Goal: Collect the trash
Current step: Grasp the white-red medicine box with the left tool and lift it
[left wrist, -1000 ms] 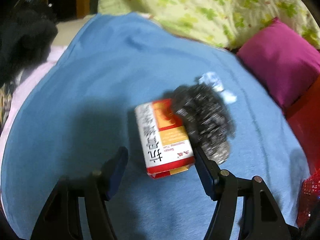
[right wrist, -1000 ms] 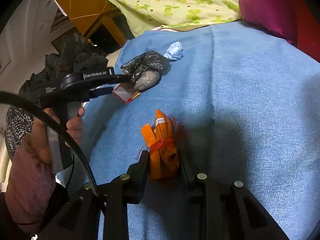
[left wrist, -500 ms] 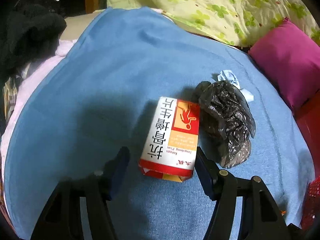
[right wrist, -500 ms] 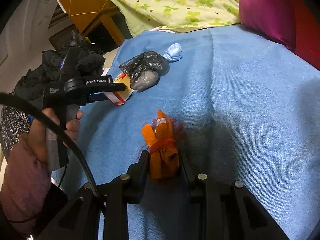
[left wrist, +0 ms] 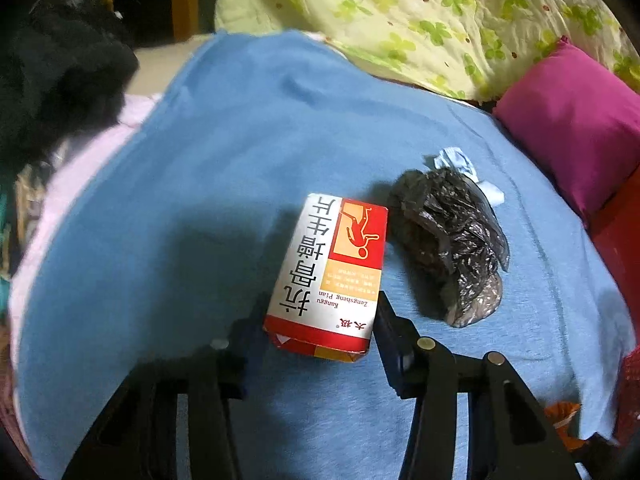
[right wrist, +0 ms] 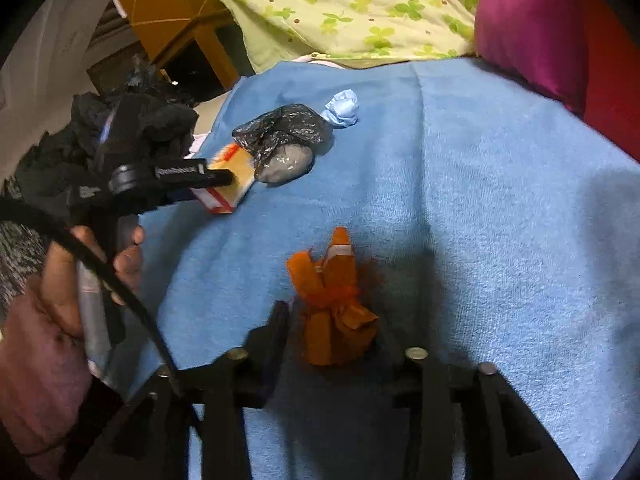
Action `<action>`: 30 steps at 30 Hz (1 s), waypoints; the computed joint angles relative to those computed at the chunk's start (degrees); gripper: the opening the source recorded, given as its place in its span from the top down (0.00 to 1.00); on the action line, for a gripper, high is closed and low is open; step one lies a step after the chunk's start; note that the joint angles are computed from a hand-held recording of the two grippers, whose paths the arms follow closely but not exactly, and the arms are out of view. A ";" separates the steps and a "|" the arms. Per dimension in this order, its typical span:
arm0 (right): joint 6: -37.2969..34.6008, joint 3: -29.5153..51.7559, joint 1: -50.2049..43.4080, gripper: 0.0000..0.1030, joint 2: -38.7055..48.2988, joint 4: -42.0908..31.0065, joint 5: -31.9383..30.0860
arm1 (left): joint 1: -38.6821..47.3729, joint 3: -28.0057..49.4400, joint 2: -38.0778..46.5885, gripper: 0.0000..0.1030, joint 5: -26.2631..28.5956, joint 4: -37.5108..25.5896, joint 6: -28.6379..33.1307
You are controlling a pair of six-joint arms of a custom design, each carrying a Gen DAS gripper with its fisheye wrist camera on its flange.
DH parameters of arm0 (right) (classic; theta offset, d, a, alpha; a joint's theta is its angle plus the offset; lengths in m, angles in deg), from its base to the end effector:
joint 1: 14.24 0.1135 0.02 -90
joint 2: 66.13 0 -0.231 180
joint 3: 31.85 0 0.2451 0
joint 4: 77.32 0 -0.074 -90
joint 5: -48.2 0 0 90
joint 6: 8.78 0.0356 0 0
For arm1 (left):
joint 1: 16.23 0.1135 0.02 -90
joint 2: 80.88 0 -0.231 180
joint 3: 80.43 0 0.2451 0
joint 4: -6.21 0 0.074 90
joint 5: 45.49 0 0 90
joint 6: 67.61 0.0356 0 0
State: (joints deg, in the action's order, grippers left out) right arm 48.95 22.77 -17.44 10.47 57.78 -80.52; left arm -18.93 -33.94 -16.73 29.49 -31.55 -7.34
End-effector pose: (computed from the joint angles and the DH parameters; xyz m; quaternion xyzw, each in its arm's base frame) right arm 0.2346 0.0092 0.1529 -0.2963 0.8781 0.2518 0.2790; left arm 0.2145 -0.0009 0.1578 -0.2590 0.9113 0.0375 0.3178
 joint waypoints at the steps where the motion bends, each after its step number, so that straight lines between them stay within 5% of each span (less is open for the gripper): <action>1: 0.06 -0.44 0.07 0.68 -0.50 0.47 0.10 | -0.77 -0.13 -1.62 0.51 -1.60 -1.20 -0.13; 10: -0.06 -1.28 -0.77 0.69 -2.59 0.96 -1.13 | -13.64 3.14 -12.37 0.51 -22.01 -16.28 -4.53; 17: -1.17 -1.01 -2.75 0.69 -3.57 -1.16 -3.28 | -25.04 7.05 -15.89 0.51 -30.23 -29.92 -14.38; 24: -3.61 0.01 -6.00 0.69 -5.36 -5.68 -6.75 | -37.83 13.85 -11.04 0.51 -37.53 -42.29 -28.93; 30: -7.57 0.81 -9.83 0.69 -6.65 -11.08 -9.50 | -50.42 18.41 -4.18 0.51 -38.98 -53.90 -49.47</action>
